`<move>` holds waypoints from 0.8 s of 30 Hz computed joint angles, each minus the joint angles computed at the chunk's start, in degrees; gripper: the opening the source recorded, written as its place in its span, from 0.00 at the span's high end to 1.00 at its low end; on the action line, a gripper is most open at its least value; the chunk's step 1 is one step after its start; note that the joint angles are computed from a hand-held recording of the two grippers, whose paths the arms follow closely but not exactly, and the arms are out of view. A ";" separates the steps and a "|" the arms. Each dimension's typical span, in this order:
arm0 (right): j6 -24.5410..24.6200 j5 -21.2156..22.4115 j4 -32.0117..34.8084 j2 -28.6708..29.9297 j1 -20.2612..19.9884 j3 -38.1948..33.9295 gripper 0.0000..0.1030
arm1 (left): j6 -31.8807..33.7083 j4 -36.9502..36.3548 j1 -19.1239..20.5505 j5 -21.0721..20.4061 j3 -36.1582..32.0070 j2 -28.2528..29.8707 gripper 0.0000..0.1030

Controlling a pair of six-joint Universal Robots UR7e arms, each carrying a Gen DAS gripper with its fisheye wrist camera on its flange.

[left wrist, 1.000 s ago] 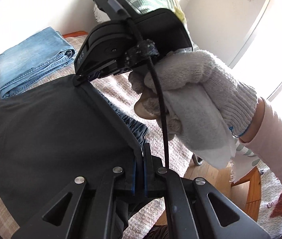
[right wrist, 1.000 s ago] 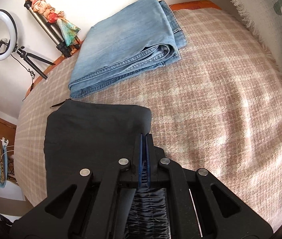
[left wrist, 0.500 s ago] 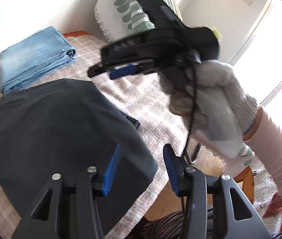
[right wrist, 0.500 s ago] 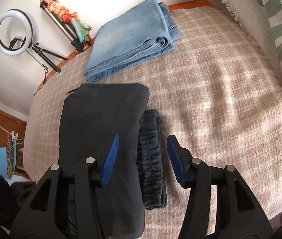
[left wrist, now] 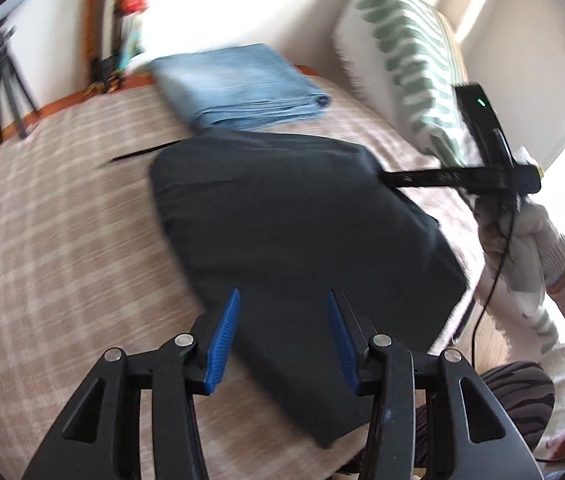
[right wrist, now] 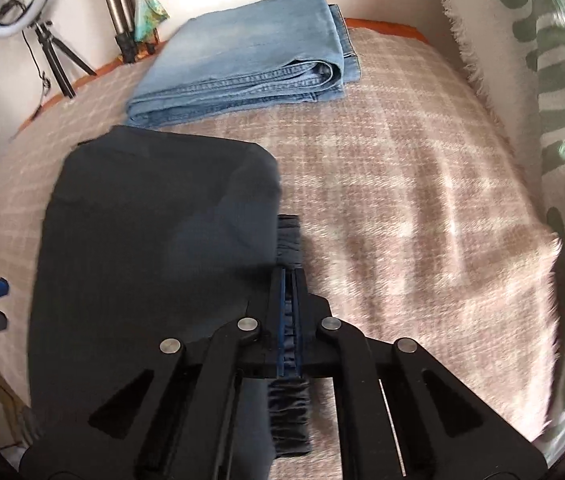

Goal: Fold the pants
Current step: 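Grasp the waistband bundle with the right gripper while the left gripper grasps the folded edge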

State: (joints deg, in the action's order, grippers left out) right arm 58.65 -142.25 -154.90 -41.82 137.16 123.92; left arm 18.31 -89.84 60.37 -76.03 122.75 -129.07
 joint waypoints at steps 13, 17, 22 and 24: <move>-22.16 7.38 -16.12 4.04 2.33 -9.31 0.72 | 2.78 -7.40 12.00 -5.90 1.44 6.72 0.59; -30.82 14.77 -20.52 11.27 -0.74 -16.76 0.72 | 2.53 -8.00 12.78 -7.66 1.67 6.72 0.59; -35.50 21.97 -15.91 18.82 -4.22 -26.30 0.72 | 3.82 -8.02 13.87 -8.10 1.51 6.92 0.59; -35.06 21.80 -11.92 20.82 -4.89 -29.50 0.72 | 4.18 -7.87 14.60 -8.62 1.36 7.05 0.59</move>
State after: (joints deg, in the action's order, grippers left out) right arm 23.58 -120.45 -166.81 -21.00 132.27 94.42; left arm 22.50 -97.71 74.97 -84.66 124.11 -122.02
